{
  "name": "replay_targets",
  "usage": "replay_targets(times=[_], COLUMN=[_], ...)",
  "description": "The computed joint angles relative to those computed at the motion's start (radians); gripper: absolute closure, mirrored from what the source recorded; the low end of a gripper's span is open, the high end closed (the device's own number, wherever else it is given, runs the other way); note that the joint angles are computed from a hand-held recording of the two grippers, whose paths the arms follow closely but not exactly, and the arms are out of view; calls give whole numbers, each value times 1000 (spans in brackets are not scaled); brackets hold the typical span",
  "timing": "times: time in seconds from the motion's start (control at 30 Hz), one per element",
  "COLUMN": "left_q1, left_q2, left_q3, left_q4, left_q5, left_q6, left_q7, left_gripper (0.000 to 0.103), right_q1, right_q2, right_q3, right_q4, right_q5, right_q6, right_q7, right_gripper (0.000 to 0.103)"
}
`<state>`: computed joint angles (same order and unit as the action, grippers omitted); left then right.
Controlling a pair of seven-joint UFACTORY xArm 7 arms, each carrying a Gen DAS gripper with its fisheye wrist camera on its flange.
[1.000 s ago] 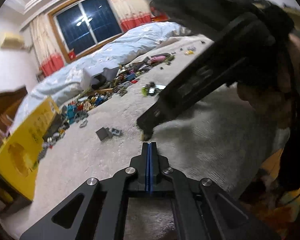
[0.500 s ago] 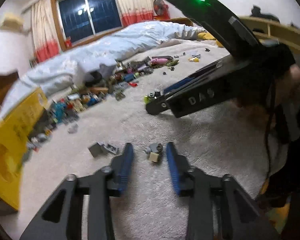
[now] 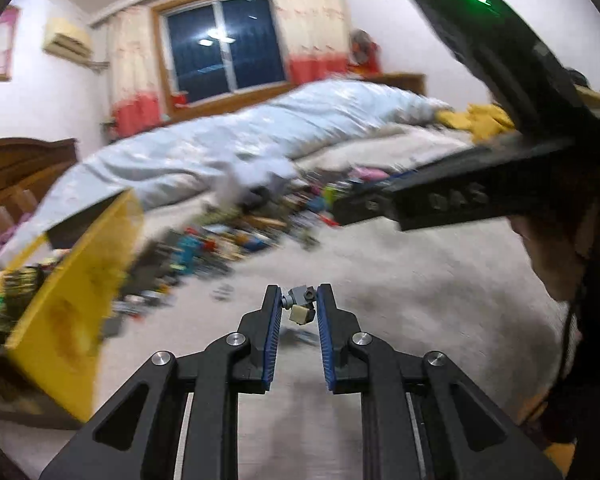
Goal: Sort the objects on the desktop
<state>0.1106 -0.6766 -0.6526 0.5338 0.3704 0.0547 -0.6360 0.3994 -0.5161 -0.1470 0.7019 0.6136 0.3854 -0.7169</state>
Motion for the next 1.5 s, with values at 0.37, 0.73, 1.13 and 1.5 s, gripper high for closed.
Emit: replay_targets(times=[0.37, 0.73, 1.13, 1.5], left_q1=[399, 519, 524, 395], left_q2=[-292, -184, -267, -122], left_q3=[25, 90, 55, -115], left_q4=[-17, 26, 16, 103], left_q5=[26, 133, 244, 117], left_q6=[83, 255, 108, 91], left_q7=[-107, -170, -370, -249], left_gripper=[84, 84, 23, 23], right_q1=[295, 255, 130, -178], right_q2=[275, 757, 527, 206], right_q3=[6, 127, 196, 214], right_q4=[347, 888, 554, 112], right_q5=[249, 93, -54, -319], right_q6=[-102, 139, -107, -239], right_q7=[-184, 97, 146, 475], right_gripper=[80, 80, 30, 25])
